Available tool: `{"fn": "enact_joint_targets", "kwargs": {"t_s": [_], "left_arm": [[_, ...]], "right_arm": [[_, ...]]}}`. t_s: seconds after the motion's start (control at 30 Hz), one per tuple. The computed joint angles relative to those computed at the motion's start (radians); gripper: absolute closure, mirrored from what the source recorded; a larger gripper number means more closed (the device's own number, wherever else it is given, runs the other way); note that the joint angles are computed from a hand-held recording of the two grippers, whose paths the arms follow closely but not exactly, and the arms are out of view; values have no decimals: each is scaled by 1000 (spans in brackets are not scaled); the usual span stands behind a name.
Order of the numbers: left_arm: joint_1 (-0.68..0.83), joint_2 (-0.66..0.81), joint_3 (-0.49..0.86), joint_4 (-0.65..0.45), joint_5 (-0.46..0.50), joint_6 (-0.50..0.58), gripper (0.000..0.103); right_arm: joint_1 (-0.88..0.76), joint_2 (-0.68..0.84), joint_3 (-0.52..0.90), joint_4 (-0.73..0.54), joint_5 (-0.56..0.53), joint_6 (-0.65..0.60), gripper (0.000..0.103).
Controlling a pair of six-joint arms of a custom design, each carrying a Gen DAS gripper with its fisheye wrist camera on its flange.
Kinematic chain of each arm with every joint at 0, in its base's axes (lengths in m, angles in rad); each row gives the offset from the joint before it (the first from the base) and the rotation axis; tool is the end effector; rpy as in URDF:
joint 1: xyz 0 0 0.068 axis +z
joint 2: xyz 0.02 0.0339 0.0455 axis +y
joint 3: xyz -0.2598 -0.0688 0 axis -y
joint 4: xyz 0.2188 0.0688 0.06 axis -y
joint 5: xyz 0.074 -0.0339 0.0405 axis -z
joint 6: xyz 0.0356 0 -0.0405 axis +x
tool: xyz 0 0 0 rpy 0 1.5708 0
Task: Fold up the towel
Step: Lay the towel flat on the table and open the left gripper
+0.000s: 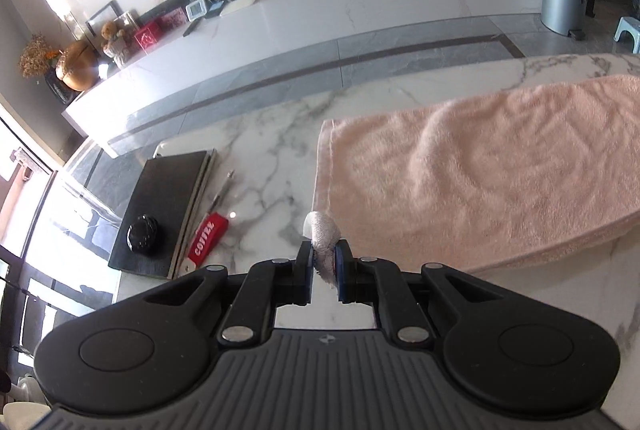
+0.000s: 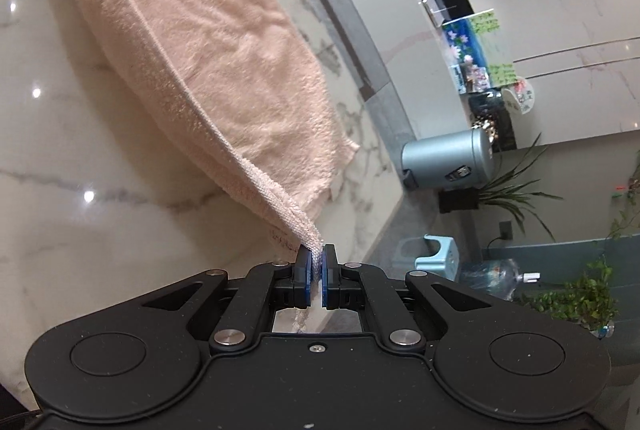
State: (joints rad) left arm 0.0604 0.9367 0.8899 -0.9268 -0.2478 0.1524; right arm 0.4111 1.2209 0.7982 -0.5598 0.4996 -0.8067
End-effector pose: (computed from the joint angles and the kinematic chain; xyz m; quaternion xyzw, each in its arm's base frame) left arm 0.1477 0.0177 0.2828 0.0073 0.9491 0.1484 0.2777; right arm 0.2025 0.0697 0.2350 -0.4716 0.8017 -0.2872 0.2290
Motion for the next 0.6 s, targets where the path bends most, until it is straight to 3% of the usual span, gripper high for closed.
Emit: {"fn": "enact_joint_targets", "kwargs": {"t_s": [0.23,0.6], "left_arm": [[26,-115,-68,-87,14,9,93],[-84,-140,-212,-58,-46,-66,93]], "right_arm": [[-20,-34,-96,-31,-12,15,101],[-79,-57,-229,-22,-141,53,103]]}}
